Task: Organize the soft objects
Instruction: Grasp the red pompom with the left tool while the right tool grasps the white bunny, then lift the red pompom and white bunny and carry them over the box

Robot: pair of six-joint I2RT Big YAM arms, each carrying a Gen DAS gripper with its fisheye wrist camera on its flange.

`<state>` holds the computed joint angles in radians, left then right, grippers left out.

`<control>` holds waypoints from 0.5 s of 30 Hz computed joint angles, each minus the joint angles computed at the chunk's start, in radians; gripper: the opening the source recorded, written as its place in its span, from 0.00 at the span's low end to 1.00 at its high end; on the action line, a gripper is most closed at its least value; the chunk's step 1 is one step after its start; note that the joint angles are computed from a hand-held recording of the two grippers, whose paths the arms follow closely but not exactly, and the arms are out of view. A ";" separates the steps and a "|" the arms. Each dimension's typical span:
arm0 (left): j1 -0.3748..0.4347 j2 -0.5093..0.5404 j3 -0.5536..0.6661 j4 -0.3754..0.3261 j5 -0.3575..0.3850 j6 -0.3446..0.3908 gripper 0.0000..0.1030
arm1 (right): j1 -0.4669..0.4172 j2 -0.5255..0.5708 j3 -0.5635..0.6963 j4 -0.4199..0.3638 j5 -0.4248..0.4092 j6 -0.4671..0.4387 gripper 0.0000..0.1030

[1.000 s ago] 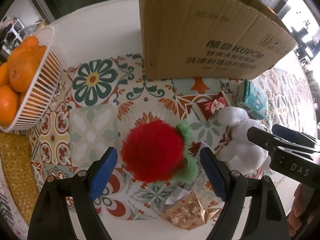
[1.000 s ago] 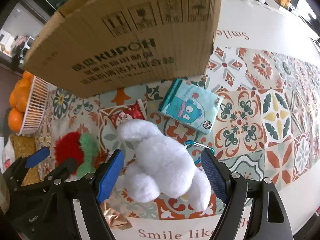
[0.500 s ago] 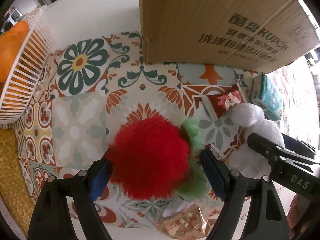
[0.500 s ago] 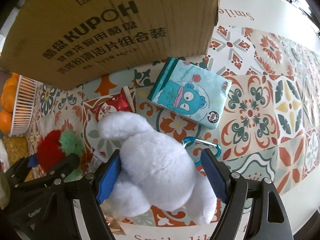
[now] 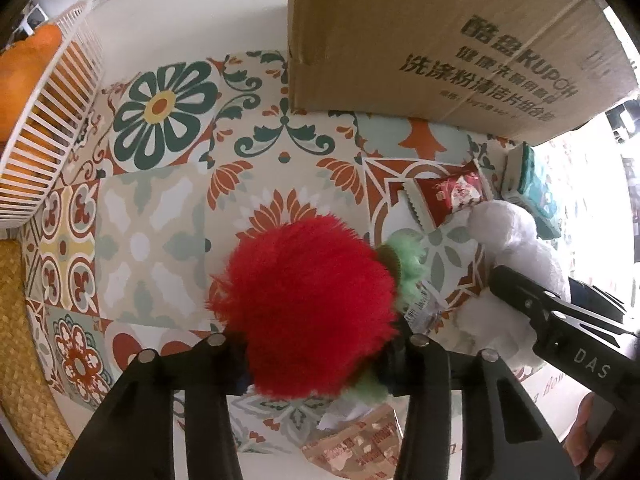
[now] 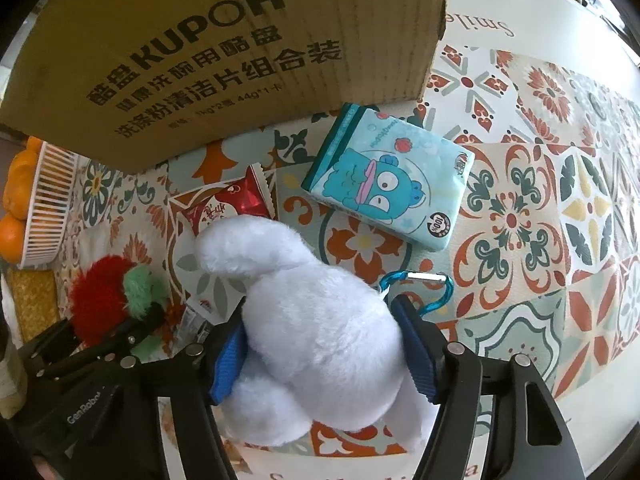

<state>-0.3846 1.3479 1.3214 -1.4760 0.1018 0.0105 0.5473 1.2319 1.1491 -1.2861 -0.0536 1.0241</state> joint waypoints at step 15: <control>-0.031 -0.112 0.034 -0.011 -0.007 0.000 0.40 | 0.066 -0.110 0.000 -0.032 0.088 0.036 0.64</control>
